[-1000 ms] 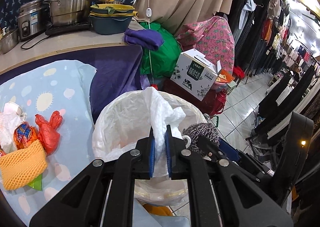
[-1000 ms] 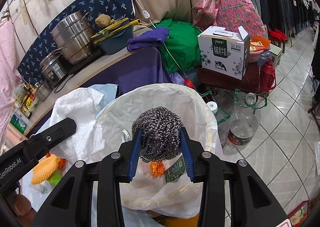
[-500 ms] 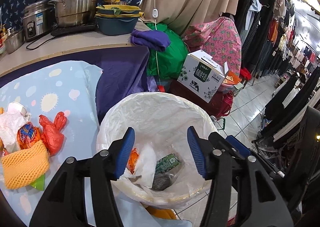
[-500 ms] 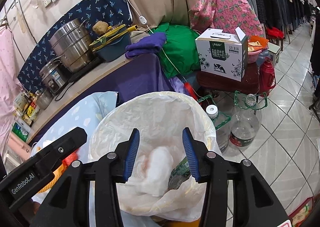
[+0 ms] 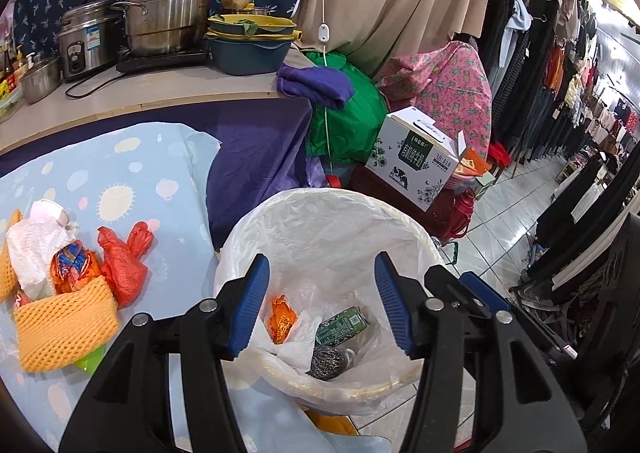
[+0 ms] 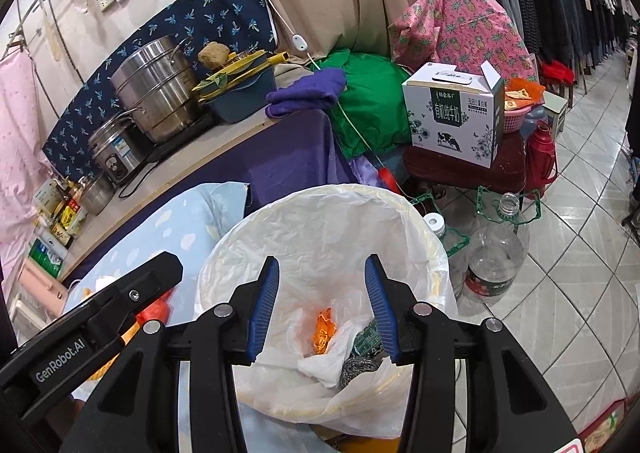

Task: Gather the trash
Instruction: 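Move both grippers back toward the remaining trash on the table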

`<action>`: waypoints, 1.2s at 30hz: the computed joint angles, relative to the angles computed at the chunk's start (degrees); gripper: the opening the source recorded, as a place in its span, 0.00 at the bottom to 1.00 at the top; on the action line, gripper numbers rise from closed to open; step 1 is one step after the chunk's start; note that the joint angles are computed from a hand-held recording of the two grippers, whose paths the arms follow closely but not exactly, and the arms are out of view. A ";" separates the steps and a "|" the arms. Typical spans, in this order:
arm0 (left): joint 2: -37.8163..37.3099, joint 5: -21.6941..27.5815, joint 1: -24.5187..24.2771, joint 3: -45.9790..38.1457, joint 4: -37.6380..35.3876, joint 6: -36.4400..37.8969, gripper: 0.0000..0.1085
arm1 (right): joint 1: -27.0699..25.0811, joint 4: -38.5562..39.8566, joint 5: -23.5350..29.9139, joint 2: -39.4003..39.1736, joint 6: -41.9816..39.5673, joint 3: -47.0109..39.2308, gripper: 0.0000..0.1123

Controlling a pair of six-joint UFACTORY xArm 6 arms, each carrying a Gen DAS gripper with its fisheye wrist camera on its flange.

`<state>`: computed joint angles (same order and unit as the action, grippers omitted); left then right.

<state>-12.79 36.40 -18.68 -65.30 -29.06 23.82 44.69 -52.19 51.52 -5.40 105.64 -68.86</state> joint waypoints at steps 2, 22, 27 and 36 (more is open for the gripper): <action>-0.63 0.02 0.57 0.44 0.02 -0.11 0.48 | 0.39 -0.08 0.29 0.32 -0.38 -0.65 0.39; -6.47 0.33 19.36 6.03 9.49 -8.43 0.60 | 5.06 6.30 -2.67 17.67 -12.02 -21.47 0.46; -6.48 -2.07 24.75 7.33 15.20 -10.73 0.63 | 6.00 11.33 -4.41 25.51 -18.11 -30.77 0.48; -4.50 -1.90 34.03 7.51 15.01 -9.61 0.74 | 5.96 24.04 -8.68 39.18 -25.45 -46.05 0.52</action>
